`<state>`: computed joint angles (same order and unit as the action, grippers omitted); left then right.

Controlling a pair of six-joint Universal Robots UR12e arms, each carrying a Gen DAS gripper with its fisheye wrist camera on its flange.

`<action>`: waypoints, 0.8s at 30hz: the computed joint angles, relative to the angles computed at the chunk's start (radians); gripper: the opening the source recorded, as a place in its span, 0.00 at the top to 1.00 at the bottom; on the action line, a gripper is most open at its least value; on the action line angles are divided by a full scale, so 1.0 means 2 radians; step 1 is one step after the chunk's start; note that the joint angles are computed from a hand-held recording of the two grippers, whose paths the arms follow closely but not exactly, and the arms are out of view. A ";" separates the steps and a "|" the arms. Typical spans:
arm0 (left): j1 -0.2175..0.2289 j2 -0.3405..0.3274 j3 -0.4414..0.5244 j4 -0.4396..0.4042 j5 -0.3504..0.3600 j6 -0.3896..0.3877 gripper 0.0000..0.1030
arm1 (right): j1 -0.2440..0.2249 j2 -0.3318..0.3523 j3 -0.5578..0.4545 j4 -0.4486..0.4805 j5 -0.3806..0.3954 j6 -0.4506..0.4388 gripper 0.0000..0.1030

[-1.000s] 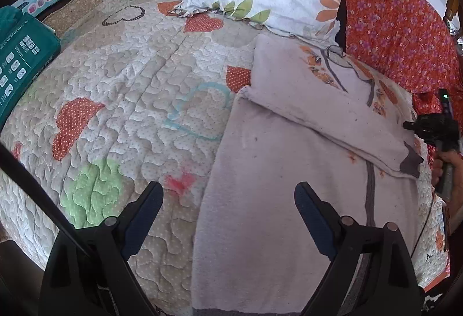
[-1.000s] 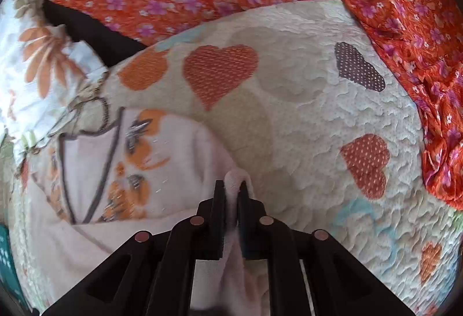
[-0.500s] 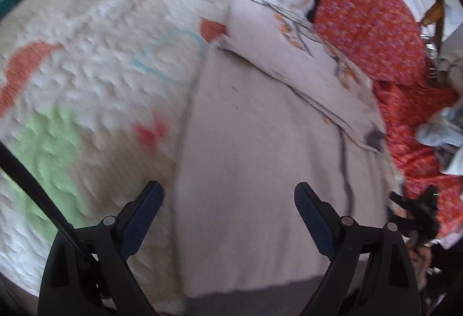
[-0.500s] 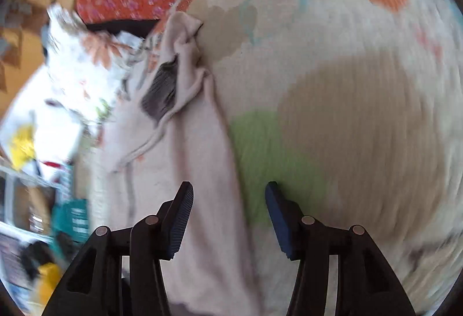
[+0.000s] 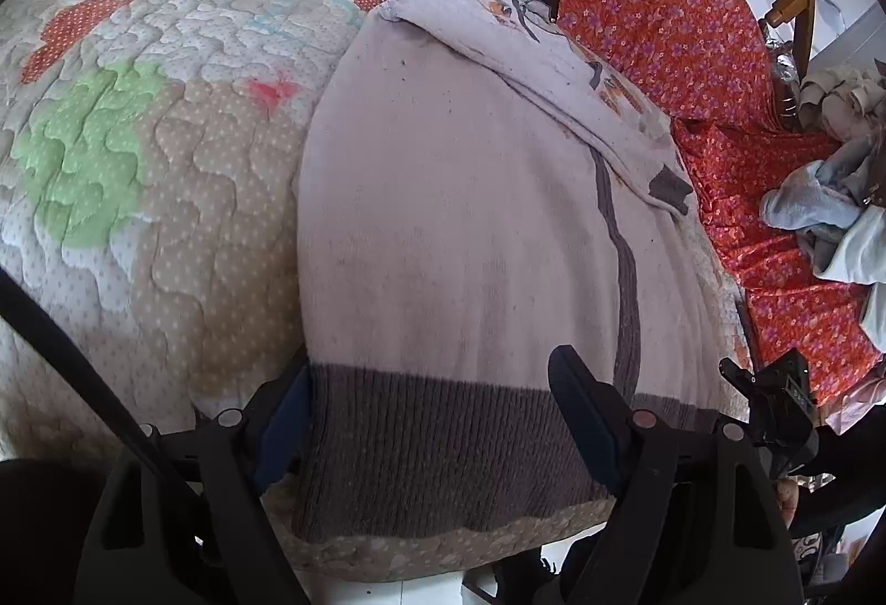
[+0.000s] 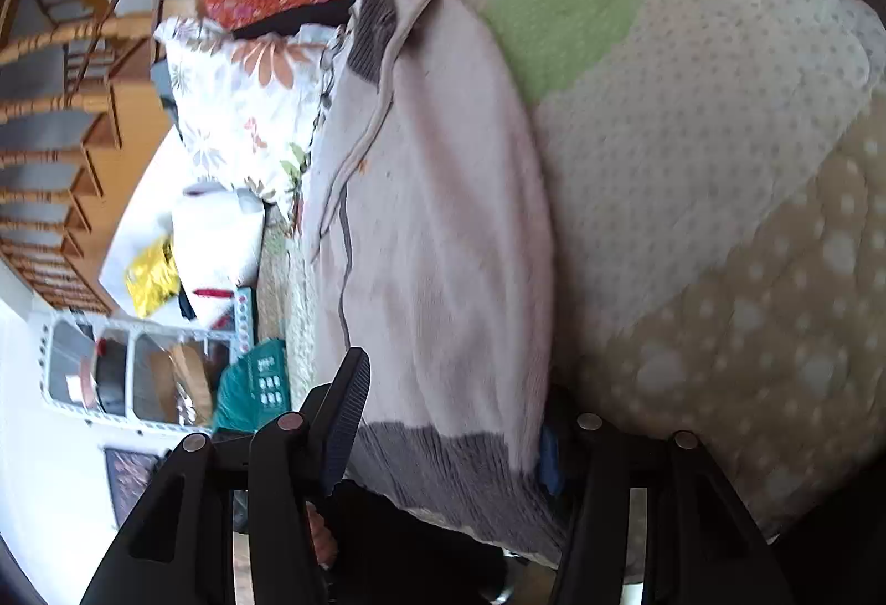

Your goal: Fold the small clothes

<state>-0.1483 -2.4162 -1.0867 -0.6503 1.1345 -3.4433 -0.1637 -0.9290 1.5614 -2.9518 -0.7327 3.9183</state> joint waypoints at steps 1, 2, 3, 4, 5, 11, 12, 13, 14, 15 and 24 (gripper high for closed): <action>-0.001 0.002 -0.003 -0.002 0.003 0.000 0.21 | 0.000 -0.003 0.003 0.003 0.000 -0.007 0.45; -0.002 0.003 -0.004 -0.005 0.007 0.001 0.21 | 0.001 -0.005 0.007 0.004 -0.002 -0.009 0.45; -0.004 0.004 -0.006 -0.009 0.013 0.004 0.21 | 0.002 -0.007 0.011 0.001 -0.003 -0.007 0.45; -0.005 0.006 -0.008 -0.011 0.016 0.007 0.21 | 0.003 -0.010 0.019 -0.007 -0.001 -0.002 0.45; -0.007 0.007 -0.008 -0.012 0.020 0.008 0.22 | 0.005 -0.011 0.025 -0.017 -0.004 0.004 0.45; -0.023 0.012 -0.003 -0.046 0.124 0.003 0.80 | 0.027 -0.035 0.040 0.006 -0.087 -0.036 0.64; -0.021 0.013 -0.003 -0.045 0.118 -0.009 0.87 | 0.031 -0.041 0.040 0.025 -0.111 -0.053 0.80; -0.019 0.015 -0.004 -0.047 0.118 -0.017 0.91 | 0.038 -0.047 0.037 0.050 -0.146 -0.076 0.85; -0.019 0.017 -0.004 -0.048 0.121 -0.025 0.91 | 0.042 -0.049 0.034 0.063 -0.164 -0.094 0.87; -0.020 0.020 -0.007 -0.045 0.127 -0.032 0.92 | 0.043 -0.050 0.032 0.066 -0.169 -0.101 0.88; -0.018 0.107 -0.113 0.055 0.121 0.000 0.96 | 0.022 -0.095 0.070 0.046 -0.098 -0.125 0.91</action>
